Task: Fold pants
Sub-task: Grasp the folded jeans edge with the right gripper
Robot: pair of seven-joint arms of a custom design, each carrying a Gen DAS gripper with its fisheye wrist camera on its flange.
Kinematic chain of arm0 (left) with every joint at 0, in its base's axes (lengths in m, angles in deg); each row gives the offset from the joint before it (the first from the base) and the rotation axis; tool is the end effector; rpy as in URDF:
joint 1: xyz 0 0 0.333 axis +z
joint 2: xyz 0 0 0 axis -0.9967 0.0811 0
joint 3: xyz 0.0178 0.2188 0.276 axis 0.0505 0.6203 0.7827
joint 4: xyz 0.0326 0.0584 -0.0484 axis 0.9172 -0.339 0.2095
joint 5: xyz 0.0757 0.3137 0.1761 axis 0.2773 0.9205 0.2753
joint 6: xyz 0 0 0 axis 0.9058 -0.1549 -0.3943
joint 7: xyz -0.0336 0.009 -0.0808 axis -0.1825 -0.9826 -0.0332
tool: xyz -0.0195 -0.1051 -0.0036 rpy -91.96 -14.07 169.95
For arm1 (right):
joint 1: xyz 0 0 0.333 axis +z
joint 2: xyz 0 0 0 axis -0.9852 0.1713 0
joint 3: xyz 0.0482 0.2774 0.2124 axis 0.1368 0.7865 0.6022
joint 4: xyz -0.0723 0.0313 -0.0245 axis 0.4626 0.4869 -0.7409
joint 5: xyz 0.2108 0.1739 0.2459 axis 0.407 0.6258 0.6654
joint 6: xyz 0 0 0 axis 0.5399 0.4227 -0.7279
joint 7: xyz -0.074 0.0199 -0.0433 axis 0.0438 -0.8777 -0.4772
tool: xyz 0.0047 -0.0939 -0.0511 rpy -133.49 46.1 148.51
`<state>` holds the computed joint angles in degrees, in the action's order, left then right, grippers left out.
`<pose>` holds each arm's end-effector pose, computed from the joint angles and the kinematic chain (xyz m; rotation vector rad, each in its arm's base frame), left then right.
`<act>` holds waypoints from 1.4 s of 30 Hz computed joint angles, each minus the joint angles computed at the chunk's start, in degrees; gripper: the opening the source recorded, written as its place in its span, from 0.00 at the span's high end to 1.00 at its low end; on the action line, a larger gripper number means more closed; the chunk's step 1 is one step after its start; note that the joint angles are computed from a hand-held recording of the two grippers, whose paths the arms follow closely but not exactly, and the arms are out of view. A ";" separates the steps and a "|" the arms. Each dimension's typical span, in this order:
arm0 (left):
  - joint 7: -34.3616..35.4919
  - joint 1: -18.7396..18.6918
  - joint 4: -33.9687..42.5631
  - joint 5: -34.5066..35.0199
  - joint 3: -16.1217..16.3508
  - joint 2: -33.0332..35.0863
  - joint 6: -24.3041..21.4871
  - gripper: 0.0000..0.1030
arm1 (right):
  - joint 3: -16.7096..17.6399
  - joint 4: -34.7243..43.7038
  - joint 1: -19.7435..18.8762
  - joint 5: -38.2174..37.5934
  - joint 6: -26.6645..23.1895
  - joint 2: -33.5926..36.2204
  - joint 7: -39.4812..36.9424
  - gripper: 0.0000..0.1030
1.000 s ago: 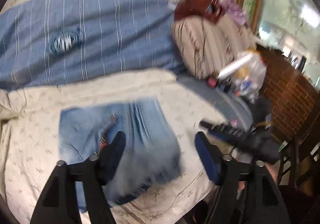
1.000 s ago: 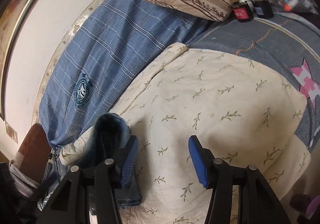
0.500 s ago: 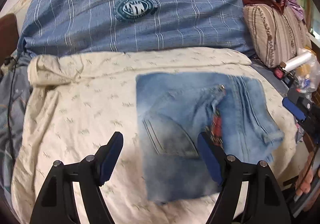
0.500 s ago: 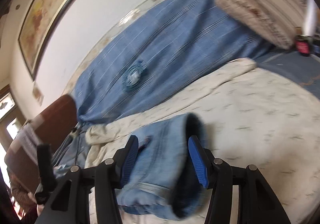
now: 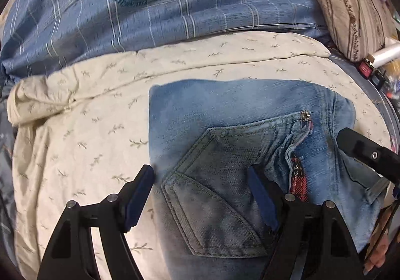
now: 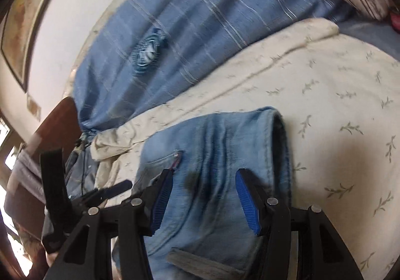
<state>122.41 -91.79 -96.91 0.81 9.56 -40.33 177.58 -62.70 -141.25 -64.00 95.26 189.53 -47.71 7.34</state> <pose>0.4855 -0.1774 0.4541 -1.8366 1.8756 -0.5573 0.5285 0.1641 0.4393 -1.5990 1.4772 0.0450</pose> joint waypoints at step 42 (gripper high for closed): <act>-15.26 -1.04 -7.91 8.97 -5.40 -12.24 -8.83 0.06 | -0.73 -11.95 3.79 -11.50 5.61 -10.51 0.78 0.44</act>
